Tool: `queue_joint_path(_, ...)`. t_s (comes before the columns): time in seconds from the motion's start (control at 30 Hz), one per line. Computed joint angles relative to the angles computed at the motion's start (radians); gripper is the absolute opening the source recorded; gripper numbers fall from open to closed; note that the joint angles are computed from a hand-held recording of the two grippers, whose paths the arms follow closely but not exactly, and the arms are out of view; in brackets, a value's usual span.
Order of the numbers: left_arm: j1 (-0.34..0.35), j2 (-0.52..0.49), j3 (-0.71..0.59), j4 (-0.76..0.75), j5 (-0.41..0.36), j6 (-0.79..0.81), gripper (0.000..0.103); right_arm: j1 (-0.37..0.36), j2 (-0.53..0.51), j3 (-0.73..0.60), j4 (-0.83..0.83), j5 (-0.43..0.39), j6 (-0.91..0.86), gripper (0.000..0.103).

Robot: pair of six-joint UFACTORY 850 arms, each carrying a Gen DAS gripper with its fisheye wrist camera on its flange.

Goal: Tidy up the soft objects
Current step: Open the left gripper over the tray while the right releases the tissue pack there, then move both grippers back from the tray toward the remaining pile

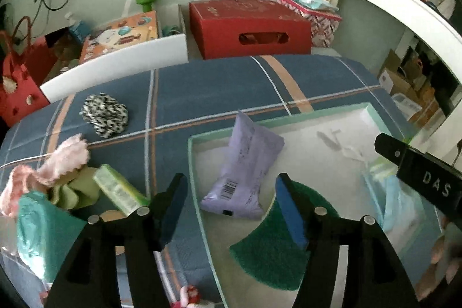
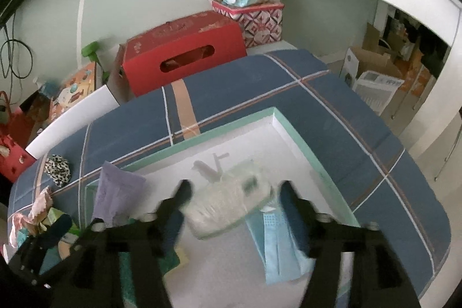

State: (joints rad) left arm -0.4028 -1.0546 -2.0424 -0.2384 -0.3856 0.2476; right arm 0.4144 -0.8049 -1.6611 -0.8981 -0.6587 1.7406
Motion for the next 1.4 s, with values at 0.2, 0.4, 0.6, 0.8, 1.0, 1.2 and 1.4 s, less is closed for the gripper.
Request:
queue_joint_path(0.2, 0.006, 0.044, 0.041, 0.035, 0.002, -0.029, 0.087, 0.015, 0.013, -0.014, 0.034, -0.047, -0.064, 0.087)
queue_joint_path(0.4, 0.012, 0.076, 0.086, 0.060, 0.019, -0.055, 0.088, 0.024, 0.027, -0.010, 0.060, -0.081, -0.093, 0.103)
queue_joint_path(0.6, 0.032, 0.119, 0.149, 0.111, 0.063, -0.146, 0.101, 0.040, 0.035, -0.011, 0.050, -0.096, -0.101, 0.103)
queue_joint_path(0.8, 0.062, 0.173, 0.226, 0.049, 0.108, -0.134, 0.101, 0.059, 0.031, -0.029, 0.046, -0.091, -0.131, 0.103)
queue_joint_path(1.0, 0.093, 0.227, 0.306, -0.023, 0.147, -0.086, 0.101, 0.083, 0.024, -0.046, 0.042, -0.058, -0.151, 0.103)
queue_joint_path(1.2, 0.125, 0.286, 0.389, -0.177, 0.180, 0.062, 0.101, 0.114, -0.003, -0.090, 0.047, -0.024, -0.211, 0.103)
queue_joint_path(1.4, 0.143, 0.333, 0.460, 0.009, 0.212, -0.119, 0.101, 0.134, -0.034, -0.132, 0.104, 0.038, -0.277, 0.103)
